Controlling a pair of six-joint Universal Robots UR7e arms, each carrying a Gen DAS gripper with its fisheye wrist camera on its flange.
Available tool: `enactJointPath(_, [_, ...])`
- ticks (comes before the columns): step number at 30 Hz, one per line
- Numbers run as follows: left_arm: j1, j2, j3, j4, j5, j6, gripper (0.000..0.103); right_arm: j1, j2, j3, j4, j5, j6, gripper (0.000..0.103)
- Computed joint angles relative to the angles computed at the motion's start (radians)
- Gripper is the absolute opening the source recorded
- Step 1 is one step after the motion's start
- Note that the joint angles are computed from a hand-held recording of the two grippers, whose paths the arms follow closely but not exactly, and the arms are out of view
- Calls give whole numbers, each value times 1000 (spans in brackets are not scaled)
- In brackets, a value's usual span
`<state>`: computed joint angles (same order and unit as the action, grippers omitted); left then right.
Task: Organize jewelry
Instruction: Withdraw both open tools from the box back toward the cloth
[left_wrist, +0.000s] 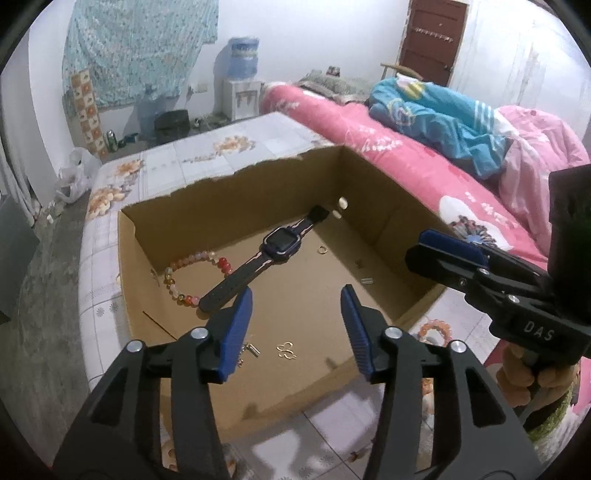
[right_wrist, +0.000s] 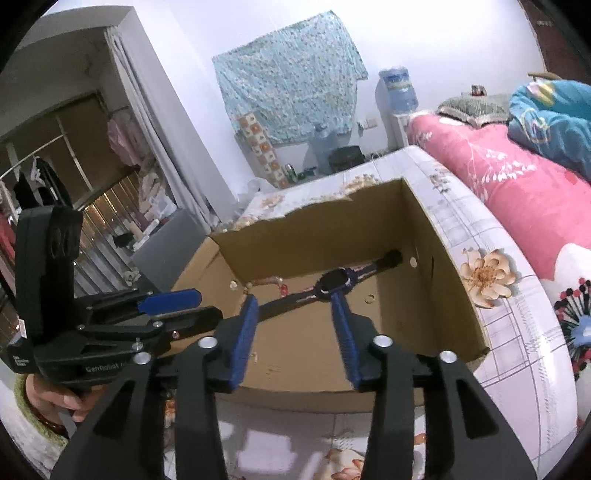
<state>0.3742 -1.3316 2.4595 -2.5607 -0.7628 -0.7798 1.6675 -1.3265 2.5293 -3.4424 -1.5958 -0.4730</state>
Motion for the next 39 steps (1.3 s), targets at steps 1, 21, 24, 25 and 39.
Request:
enactJointPath(1, [-13, -8, 7, -3, 0, -3, 53, 4, -11, 8, -5, 4, -1, 51])
enactJointPath(21, [-337, -276, 234, 120, -40, -247, 74, 31, -207, 229, -186, -18, 1, 90])
enactJointPath(24, [-367, -299, 254, 161, -51, -292, 74, 48, -188, 241, -222, -72, 6, 92])
enactJointPath(25, [-375, -306, 262, 166, -55, -302, 74, 64, -169, 242, -248, -110, 6, 92])
enactJointPath(39, [-432, -394, 303, 281, -59, -380, 74, 239, 8, 207, -382, -548, -74, 97])
